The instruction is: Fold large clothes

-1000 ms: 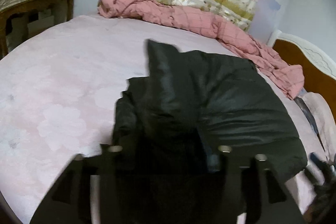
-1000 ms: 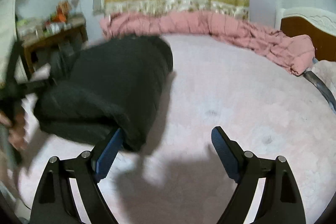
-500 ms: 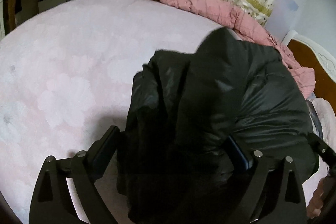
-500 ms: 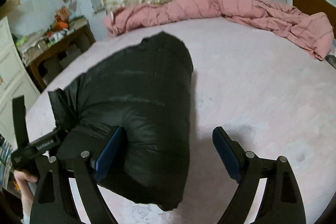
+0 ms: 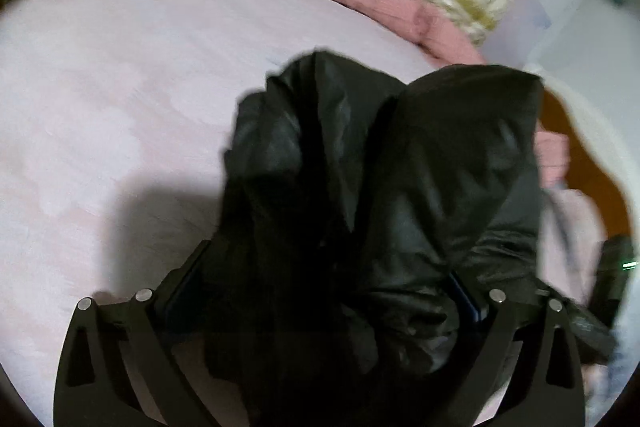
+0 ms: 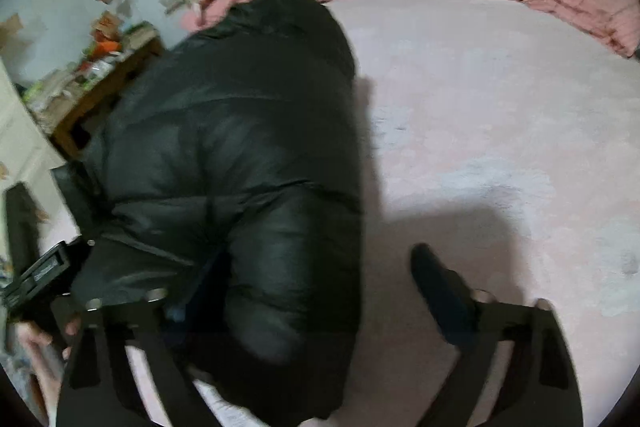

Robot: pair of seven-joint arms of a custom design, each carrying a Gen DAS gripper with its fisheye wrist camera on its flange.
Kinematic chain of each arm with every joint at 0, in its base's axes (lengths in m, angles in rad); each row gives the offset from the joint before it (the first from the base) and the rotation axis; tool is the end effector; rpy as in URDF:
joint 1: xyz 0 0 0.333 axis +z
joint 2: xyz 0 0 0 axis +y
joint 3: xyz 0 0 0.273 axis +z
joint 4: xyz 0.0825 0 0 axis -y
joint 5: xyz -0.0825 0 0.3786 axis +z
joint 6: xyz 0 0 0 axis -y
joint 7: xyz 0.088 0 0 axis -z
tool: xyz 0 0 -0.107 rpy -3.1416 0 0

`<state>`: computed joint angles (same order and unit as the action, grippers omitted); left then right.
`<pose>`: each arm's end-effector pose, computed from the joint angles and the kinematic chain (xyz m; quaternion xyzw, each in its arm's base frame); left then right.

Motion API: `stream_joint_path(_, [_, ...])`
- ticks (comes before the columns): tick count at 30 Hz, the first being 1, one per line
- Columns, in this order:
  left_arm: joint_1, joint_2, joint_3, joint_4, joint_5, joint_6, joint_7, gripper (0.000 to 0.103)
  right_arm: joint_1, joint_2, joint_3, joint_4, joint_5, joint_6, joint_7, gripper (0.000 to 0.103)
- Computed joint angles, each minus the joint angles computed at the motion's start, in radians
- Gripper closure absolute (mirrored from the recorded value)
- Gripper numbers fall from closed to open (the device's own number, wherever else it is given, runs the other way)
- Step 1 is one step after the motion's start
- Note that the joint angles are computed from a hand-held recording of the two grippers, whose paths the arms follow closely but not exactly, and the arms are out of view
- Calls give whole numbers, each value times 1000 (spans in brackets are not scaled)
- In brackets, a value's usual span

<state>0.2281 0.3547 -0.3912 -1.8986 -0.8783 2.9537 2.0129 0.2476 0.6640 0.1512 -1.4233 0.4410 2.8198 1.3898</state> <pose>0.6399 -0.0363 0.3507 -0.7304 0.5490 -0.3996 0.0737 0.6970 0.2426 0.3591 -0.6967 0.6028 -0.0797 0.3805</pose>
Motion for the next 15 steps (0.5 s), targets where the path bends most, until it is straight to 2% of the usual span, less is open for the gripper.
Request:
stream_joint_path(1, [38,0,-33,8,-53,-41,45,4,-51,4,63,6,51,-15,-62,35])
stream_joint_path(2, [43,-2,-32,15,-75,-77,57,4,-89,9,108,16,99,-38,-114,39])
stream_joint_path(6, [5,1,18,54,-76,-216,16,3,-121,50,135,81,198,-109,-195,41])
stream_joint_path(7, [-21,4,43,62,-49,-218,-23,9,-125,61,136,97,220,-125,-204,45])
stream_joint_path(8, [-36,4,57,68,-41,-215,-48,20,-130,70,139,107,246,-132,-211,51])
stream_joint_path(9, [-32,0,50,68,-76,-214,-35,41,-133,67,139,103,269,-127,-218,54])
stream_joint_path(10, [-32,-19,47,58,-105,-207,-28,55,-131,56,135,92,288,-119,-215,61])
stream_joint_path(12, [-76,-61,72,32,-64,-149,-44,66,-117,20,111,65,301,-110,-178,66])
stream_joint_path(13, [-97,-79,79,26,-38,-125,-49,69,-115,13,111,73,274,-104,-150,68])
stream_joint_path(15, [-116,-99,71,29,-42,-101,-28,69,-70,-62,59,2,257,-37,-148,69])
